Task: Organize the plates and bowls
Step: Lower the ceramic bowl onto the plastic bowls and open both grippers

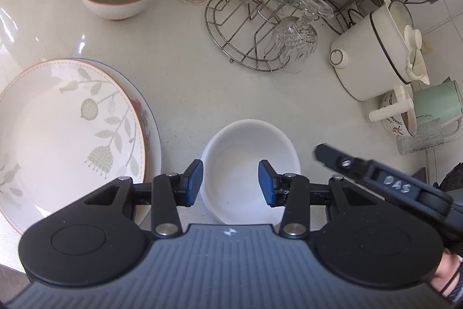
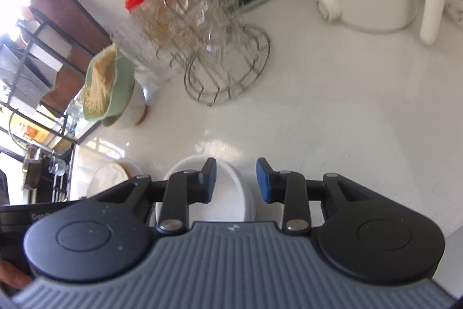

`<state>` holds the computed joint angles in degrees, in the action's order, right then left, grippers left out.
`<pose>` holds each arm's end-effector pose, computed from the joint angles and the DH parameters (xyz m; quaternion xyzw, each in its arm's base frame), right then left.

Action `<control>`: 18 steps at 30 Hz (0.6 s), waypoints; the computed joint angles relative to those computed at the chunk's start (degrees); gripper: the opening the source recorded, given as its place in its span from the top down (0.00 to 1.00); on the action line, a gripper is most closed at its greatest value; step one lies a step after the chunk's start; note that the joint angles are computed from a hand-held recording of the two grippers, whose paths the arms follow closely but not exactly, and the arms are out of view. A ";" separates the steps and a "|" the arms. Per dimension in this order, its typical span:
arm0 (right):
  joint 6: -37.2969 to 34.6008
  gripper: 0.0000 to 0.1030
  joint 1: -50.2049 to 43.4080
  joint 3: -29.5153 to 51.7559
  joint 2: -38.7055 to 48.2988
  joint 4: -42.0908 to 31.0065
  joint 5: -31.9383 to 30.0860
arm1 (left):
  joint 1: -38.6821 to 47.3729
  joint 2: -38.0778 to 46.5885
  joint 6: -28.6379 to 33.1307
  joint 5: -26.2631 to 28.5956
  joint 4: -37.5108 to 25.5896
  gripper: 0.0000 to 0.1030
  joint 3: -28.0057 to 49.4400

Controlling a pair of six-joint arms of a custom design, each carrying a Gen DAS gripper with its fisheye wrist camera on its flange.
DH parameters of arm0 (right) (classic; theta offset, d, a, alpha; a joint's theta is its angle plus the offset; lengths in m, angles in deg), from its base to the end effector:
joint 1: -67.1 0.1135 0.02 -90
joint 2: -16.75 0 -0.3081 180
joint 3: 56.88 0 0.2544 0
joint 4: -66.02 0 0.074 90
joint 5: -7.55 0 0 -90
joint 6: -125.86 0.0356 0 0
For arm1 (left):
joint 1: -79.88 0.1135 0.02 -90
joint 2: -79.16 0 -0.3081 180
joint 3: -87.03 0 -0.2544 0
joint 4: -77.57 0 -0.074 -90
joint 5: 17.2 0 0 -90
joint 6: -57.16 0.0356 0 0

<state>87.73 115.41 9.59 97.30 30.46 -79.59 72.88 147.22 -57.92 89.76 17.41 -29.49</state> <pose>0.1923 0.2132 0.2720 0.0378 0.9376 0.2495 0.2392 0.2018 -0.0352 0.2813 -0.1198 0.9582 -0.1980 0.1681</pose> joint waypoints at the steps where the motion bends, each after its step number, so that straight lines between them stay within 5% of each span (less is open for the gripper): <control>1: 0.02 0.67 -0.26 -0.30 0.74 0.56 -1.24 | -0.02 0.05 -0.19 0.17 0.31 0.54 -0.24; 18: 3.18 0.77 -0.37 -2.15 6.55 3.58 -4.58 | -1.78 0.10 -0.40 -0.23 1.01 0.54 -1.11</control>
